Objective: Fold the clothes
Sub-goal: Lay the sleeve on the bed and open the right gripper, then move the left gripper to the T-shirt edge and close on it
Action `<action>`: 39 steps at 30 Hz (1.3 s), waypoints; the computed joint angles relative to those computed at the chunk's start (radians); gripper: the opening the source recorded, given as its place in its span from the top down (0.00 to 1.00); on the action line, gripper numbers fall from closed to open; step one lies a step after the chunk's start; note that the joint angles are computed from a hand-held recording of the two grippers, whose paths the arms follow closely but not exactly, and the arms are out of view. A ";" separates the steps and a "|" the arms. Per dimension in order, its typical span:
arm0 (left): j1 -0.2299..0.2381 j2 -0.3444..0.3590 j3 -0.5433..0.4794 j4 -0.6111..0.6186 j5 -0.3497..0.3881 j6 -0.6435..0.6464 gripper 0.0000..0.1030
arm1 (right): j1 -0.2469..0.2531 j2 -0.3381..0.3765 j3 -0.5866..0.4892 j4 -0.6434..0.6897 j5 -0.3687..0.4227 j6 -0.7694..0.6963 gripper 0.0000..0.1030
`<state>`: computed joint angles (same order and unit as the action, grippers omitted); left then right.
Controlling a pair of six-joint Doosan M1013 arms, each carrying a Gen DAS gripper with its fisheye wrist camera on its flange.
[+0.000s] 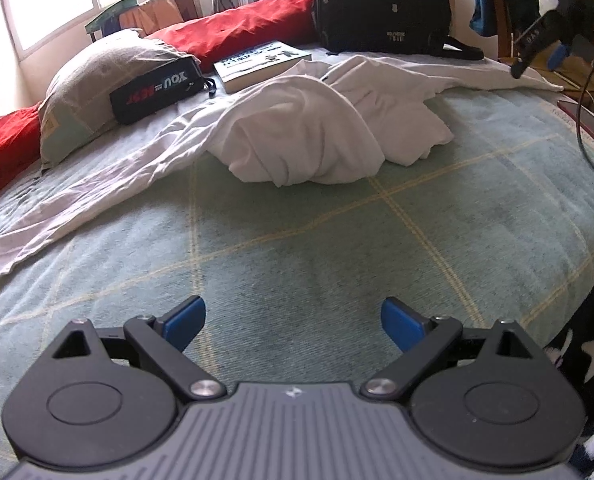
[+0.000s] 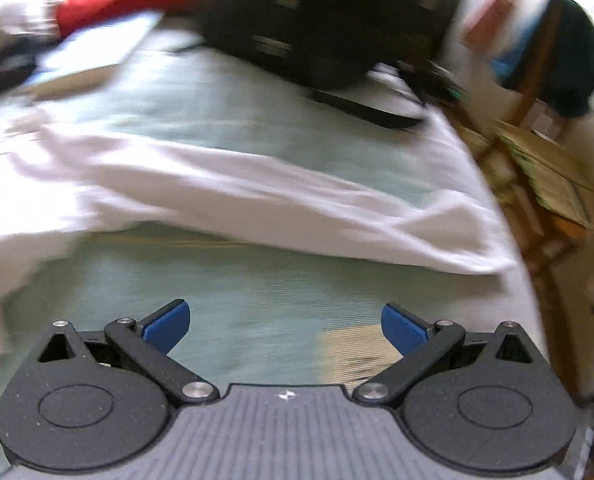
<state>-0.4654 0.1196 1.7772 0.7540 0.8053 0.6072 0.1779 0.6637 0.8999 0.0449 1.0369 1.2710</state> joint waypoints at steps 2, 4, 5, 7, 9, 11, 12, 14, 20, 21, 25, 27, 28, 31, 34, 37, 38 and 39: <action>-0.001 -0.006 0.005 0.004 0.002 -0.007 0.08 | 0.012 -0.034 0.057 0.082 -0.023 -0.067 0.00; -0.003 -0.014 0.012 0.009 0.001 -0.016 0.08 | 0.025 -0.065 0.111 0.156 -0.038 -0.124 0.00; -0.003 -0.019 0.017 0.007 -0.002 -0.019 0.08 | 0.031 -0.078 0.136 0.193 -0.043 -0.151 0.00; 0.001 -0.025 0.026 -0.005 -0.015 -0.019 0.08 | 0.043 -0.103 0.186 0.263 -0.054 -0.199 0.00; 0.005 -0.031 0.036 -0.019 -0.029 -0.015 0.08 | 0.055 -0.125 0.236 0.327 -0.066 -0.240 0.00; 0.009 -0.034 0.044 -0.032 -0.042 -0.009 0.08 | 0.068 -0.155 0.297 0.359 -0.095 -0.265 0.00; 0.012 -0.036 0.049 -0.037 -0.050 -0.007 0.08 | 0.074 -0.168 0.328 0.373 -0.113 -0.280 0.00; 0.019 -0.040 0.060 -0.048 -0.074 -0.005 0.08 | 0.082 -0.193 0.387 0.397 -0.161 -0.295 0.00; 0.045 -0.051 0.075 -0.108 -0.149 0.029 0.08 | 0.090 -0.252 0.537 0.468 -0.297 -0.324 0.00; 0.048 -0.049 0.072 -0.113 -0.153 0.040 0.08 | 0.093 -0.259 0.560 0.472 -0.330 -0.342 0.00; 0.062 -0.030 0.032 -0.139 -0.160 0.100 0.08 | 0.100 -0.279 0.626 0.508 -0.437 -0.412 0.00; 0.068 -0.016 0.005 -0.154 -0.162 0.133 0.08 | 0.100 -0.284 0.646 0.539 -0.474 -0.446 0.00; 0.071 -0.007 -0.011 -0.161 -0.172 0.150 0.08 | 0.100 -0.286 0.656 0.556 -0.492 -0.465 0.00; 0.077 0.013 -0.056 -0.190 -0.217 0.210 0.08 | 0.095 -0.287 0.668 0.614 -0.509 -0.517 0.00; 0.095 0.032 -0.095 -0.280 -0.326 0.327 0.08 | 0.089 -0.292 0.686 0.680 -0.530 -0.596 0.00; 0.114 0.068 -0.145 -0.428 -0.396 0.479 0.08 | 0.080 -0.295 0.698 0.740 -0.529 -0.664 0.00; 0.123 0.085 -0.162 -0.503 -0.415 0.552 0.08 | 0.077 -0.296 0.702 0.757 -0.528 -0.683 0.00; 0.132 0.101 -0.178 -0.582 -0.426 0.618 0.08 | 0.075 -0.298 0.706 0.769 -0.526 -0.696 0.00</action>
